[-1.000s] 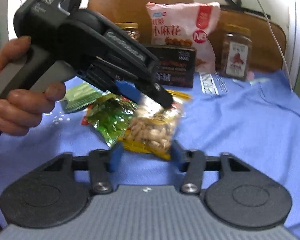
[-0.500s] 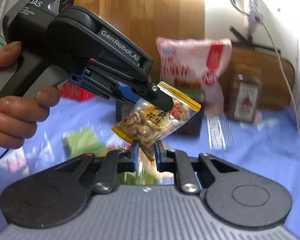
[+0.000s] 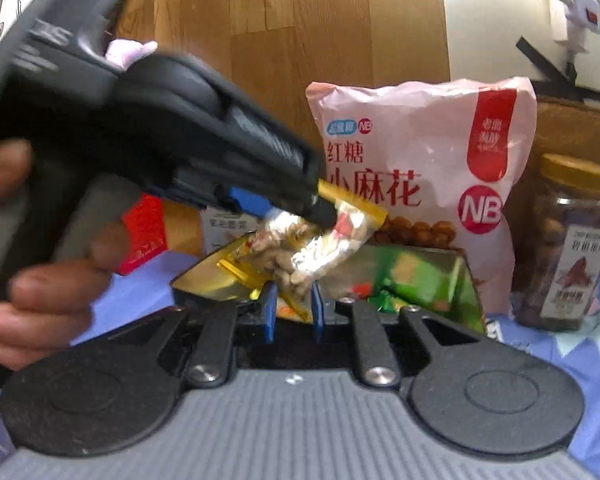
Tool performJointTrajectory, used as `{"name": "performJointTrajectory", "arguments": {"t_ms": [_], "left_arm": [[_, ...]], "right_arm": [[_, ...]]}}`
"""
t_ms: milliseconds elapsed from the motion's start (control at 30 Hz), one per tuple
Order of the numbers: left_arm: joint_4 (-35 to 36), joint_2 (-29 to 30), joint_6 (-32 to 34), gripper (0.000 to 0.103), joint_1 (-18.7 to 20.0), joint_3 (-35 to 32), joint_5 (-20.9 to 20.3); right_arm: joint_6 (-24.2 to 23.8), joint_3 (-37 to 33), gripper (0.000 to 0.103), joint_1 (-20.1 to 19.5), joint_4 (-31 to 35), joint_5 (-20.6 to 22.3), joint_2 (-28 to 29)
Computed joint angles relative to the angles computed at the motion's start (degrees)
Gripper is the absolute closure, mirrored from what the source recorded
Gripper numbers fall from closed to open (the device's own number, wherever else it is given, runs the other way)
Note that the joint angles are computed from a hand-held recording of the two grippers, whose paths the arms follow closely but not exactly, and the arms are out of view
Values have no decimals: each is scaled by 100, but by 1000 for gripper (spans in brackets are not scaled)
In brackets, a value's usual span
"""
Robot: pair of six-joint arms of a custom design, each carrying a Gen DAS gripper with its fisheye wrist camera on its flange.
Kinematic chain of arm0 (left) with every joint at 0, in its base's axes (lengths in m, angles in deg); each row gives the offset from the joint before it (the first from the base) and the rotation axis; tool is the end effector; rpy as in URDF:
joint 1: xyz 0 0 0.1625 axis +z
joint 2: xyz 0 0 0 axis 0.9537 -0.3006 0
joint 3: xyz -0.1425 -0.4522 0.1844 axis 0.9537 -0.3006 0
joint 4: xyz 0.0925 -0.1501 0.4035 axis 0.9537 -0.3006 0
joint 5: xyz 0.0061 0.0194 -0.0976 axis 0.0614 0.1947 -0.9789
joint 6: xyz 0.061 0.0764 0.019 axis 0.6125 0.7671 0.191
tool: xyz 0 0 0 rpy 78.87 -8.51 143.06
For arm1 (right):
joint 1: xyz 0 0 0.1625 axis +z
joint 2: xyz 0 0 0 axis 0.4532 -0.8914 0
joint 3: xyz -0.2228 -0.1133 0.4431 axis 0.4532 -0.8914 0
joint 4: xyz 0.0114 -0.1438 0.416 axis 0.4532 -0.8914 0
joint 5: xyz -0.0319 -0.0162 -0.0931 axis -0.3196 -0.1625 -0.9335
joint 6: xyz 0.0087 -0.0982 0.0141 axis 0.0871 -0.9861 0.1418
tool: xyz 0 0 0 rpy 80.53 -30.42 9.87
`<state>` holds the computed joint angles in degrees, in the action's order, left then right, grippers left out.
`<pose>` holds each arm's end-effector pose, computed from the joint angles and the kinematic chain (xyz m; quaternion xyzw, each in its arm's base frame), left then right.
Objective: Organize snacks
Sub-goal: 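Carry the peanut bag into the black tin and release it, then grasp the pale green snack packet with the left gripper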
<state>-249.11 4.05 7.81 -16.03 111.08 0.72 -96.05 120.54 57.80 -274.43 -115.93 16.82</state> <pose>-0.3755 -0.8741 0.0119 0.3198 0.8897 -0.3008 0.1253 0.0606 -0.7470 0.2264 0.2754 -0.7814 0.4966 0.2586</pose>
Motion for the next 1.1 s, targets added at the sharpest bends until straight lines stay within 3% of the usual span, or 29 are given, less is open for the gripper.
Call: {"name": "performJointTrajectory", "arguments": {"t_ms": [133,300,400,500,667,767,867,967,1100], "left_arm": [[-36,-47,-41,78,11,149,97],[-762,-715,106,78,-40,1333,-20],[-1027,-1181,78,77,-31,2133,-169],[-1134,-1556,-102,76,27,2825,-114],[-979,-1876,-592,74,213,3430,23],[-829,-1942,-1000,62,322,3535,37],[-966,-1943,-1053,52,355,3663,-130],[-931,-1919,-1205,53,337,3678,-344],[-1075,-1918,-1513,65,366,3800,-714]], "right_arm": [[186,281,81,-21,-241,74,-177],[663,1068,81,-151,-569,354,-626],[1133,1587,80,-293,-288,640,-914],[1157,1939,76,-334,338,848,-1072],[605,2195,72,-79,1065,611,-1014],[538,2069,65,156,1041,-2,-791],[437,1907,64,256,881,-248,-613],[445,1780,64,342,718,-494,-489],[456,1815,64,307,557,-532,-476]]}}
